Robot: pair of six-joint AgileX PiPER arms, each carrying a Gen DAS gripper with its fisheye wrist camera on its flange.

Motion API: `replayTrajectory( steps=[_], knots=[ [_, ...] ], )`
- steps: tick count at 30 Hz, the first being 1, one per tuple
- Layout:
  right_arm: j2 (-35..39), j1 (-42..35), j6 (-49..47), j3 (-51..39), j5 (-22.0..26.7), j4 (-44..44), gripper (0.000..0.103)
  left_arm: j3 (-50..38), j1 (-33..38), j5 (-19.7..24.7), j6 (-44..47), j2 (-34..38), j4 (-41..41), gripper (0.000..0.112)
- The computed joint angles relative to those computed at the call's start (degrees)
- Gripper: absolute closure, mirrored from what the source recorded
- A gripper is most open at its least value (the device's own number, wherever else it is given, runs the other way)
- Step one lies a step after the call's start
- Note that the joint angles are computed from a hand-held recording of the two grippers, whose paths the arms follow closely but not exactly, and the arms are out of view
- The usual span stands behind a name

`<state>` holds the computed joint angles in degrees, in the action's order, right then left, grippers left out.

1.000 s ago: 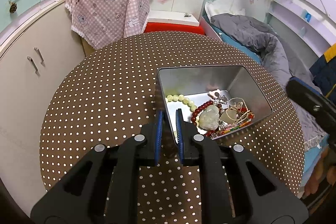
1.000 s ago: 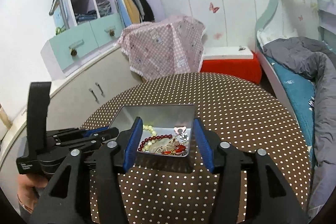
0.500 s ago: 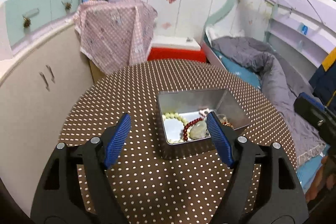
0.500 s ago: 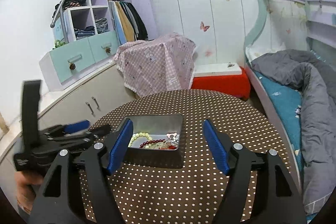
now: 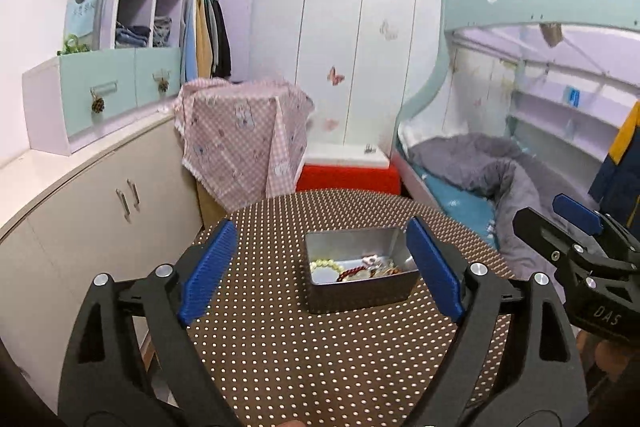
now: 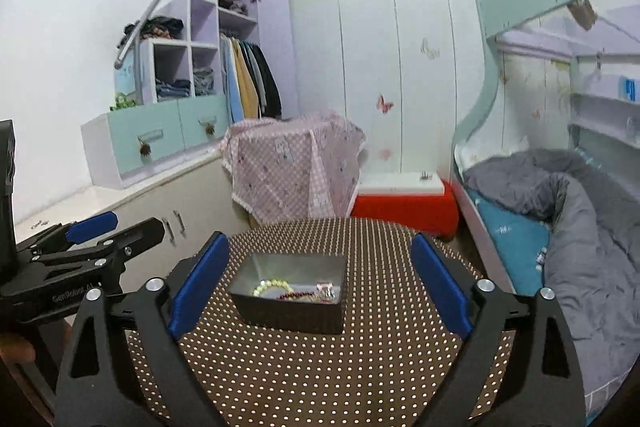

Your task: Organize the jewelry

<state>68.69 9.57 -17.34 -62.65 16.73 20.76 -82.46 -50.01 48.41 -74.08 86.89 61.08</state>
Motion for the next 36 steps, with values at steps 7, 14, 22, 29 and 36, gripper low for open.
replayTrajectory(
  steps=[7,14,22,29,36],
  knots=[
    [-4.8,4.0,13.4,2.2,-2.9,-16.8,0.009,3.3,-7.9,6.9,-8.4,-3.0,11.6,0.021],
    [-8.2,4.1,14.3,4.3,-4.7,-17.9,0.009,5.6,-12.4,11.2,-12.8,-3.6,19.9,0.019],
    [-10.9,5.6,34.7,6.7,-7.7,-39.5,0.009,6.6,-15.0,14.6,-16.0,-3.4,25.5,0.019],
    [-11.5,4.7,32.7,7.8,-8.9,-36.9,0.009,6.6,-16.0,16.2,-17.2,-2.6,27.4,0.019],
    [-11.9,4.1,29.8,8.3,-9.3,-33.9,0.009,7.4,-16.4,16.9,-18.1,-2.5,29.2,0.019]
  ],
)
